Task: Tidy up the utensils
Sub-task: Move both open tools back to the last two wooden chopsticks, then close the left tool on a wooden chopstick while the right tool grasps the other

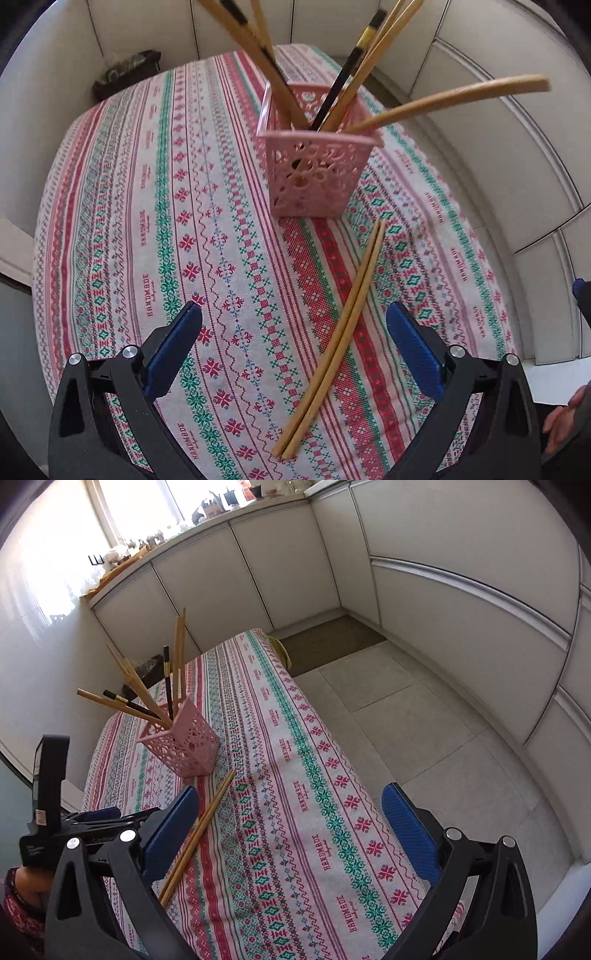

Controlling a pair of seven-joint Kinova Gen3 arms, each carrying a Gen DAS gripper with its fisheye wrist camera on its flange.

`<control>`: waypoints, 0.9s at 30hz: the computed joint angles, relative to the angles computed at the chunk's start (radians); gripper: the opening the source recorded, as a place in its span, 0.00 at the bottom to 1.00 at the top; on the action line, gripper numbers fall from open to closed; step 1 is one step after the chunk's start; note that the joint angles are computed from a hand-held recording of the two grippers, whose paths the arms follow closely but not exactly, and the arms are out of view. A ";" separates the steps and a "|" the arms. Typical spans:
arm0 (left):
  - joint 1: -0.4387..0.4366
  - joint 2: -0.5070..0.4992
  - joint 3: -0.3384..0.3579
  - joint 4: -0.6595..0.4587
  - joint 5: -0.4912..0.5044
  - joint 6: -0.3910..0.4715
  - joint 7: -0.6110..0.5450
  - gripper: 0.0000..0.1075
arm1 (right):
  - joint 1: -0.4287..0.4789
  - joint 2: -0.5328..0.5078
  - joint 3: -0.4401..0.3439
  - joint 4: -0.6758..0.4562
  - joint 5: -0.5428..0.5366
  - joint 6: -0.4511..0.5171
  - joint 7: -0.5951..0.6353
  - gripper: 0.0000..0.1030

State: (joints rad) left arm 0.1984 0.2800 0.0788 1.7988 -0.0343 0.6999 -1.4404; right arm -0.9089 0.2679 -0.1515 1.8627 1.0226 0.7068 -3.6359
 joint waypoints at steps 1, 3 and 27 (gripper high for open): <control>-0.008 0.023 0.002 -0.012 0.010 0.008 -0.007 0.88 | 0.015 0.000 -0.003 0.003 -0.024 -0.018 0.018 0.93; -0.027 0.056 0.008 -0.043 0.033 0.045 -0.030 0.81 | 0.043 -0.001 -0.003 0.008 -0.073 -0.059 0.053 0.93; 0.030 0.206 0.004 -0.218 0.051 0.155 -0.078 0.39 | 0.085 -0.030 0.066 0.075 -0.245 -0.202 0.164 0.93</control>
State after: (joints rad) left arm 0.2283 0.4862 0.0831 1.5813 0.0170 0.8549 -1.5182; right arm -0.8242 0.2380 -0.0860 1.9378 0.7778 0.5051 -3.4714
